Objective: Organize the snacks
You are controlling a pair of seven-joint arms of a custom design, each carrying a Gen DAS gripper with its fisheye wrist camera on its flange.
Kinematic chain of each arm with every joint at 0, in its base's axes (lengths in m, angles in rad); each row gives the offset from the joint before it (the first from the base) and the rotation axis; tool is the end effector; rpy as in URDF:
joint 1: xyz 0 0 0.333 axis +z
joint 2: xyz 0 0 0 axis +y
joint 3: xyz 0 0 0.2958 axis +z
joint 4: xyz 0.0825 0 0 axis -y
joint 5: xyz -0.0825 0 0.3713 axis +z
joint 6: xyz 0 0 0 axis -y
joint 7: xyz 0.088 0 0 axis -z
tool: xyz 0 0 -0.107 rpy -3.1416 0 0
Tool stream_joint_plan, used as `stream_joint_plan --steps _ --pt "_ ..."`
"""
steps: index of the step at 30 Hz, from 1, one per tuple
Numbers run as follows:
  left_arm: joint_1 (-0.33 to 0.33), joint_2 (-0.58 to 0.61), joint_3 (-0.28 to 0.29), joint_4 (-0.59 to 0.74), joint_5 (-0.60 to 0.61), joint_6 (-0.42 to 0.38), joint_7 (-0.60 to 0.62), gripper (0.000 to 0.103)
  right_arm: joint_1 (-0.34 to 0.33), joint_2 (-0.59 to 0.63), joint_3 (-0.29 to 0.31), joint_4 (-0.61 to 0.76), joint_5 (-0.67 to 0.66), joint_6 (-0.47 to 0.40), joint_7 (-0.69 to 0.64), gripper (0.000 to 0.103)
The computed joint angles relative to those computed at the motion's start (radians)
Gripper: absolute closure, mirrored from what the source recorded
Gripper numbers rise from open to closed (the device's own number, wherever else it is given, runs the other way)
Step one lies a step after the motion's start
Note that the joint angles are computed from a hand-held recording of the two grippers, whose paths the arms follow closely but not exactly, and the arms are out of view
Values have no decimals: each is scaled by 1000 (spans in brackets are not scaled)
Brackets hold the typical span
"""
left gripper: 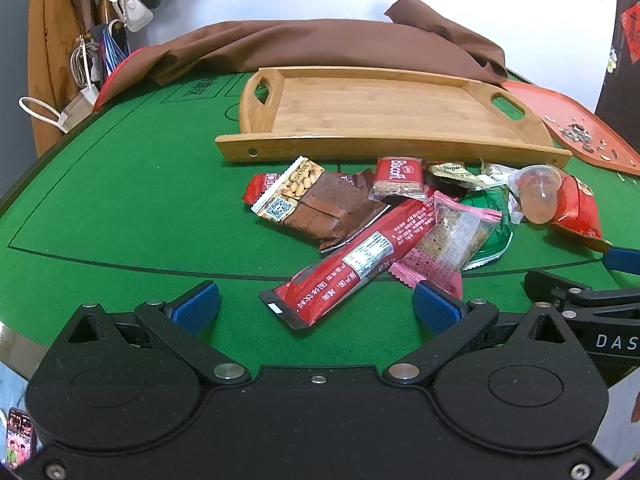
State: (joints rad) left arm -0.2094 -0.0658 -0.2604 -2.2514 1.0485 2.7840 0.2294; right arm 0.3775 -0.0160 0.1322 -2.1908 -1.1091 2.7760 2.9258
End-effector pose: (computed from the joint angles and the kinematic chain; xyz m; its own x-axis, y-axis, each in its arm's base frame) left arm 0.4579 -0.2777 0.4277 -0.0278 -0.9996 -0.0021 -0.6789 0.0204 -0.7340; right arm 0.4604 0.3026 0.4284 0.0877 -0.9959 0.0236 -0.6570 -0.0756 -0.7501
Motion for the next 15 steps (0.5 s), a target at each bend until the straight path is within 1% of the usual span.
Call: stream_joint_plan --steps 6,12,15 --pt "-3 3 -4 6 29 -13 -39 0 3 1 3 2 -13 -10 21 0" --pt "-13 11 -4 19 44 -42 -74 0 10 7 2 14 58 -29 -39 0" --pt "-16 9 1 18 13 -40 -52 0 7 3 -3 7 88 -11 -77 0"
